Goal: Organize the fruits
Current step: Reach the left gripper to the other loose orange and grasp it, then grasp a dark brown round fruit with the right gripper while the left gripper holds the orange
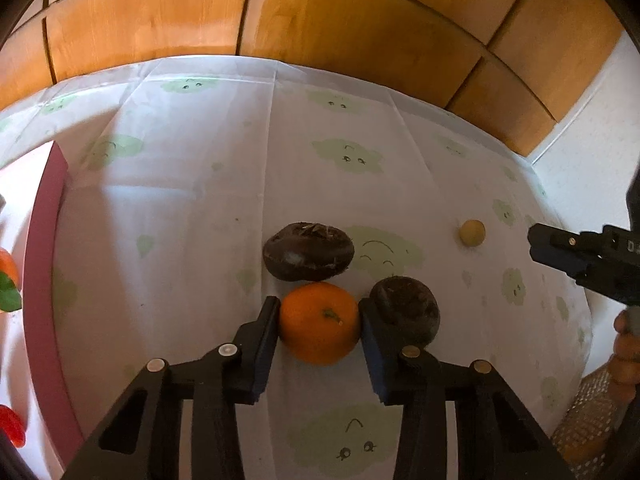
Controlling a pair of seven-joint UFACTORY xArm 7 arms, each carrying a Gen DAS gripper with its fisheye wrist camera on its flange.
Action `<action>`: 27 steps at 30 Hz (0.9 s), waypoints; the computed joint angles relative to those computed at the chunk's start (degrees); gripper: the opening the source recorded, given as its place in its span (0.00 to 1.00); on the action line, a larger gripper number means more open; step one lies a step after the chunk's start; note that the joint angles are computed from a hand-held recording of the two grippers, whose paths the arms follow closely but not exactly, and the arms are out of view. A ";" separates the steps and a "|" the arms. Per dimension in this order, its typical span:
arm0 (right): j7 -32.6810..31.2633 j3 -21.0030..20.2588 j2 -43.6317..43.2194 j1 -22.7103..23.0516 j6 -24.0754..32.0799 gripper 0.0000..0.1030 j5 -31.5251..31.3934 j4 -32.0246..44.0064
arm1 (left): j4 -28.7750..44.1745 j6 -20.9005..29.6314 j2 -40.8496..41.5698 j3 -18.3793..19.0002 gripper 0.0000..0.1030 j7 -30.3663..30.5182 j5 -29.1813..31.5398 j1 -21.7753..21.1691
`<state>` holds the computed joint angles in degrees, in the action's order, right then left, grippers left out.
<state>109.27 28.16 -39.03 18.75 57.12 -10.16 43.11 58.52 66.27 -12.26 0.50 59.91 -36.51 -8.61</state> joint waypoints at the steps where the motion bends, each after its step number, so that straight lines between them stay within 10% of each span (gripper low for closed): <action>1: 0.07 -0.10 0.18 0.08 -0.15 0.34 0.23 -0.13 | -0.12 0.05 -0.12 0.10 0.38 0.52 -0.06 0.01; 20: -3.95 -3.78 5.44 5.48 -10.49 0.36 7.88 -3.15 | -11.91 -1.56 -10.93 5.84 0.38 18.57 -0.86 1.85; 27: -13.44 -3.97 16.90 5.29 -11.64 0.59 1.98 7.10 | -12.69 -2.45 -11.19 6.35 0.38 20.02 -2.21 1.51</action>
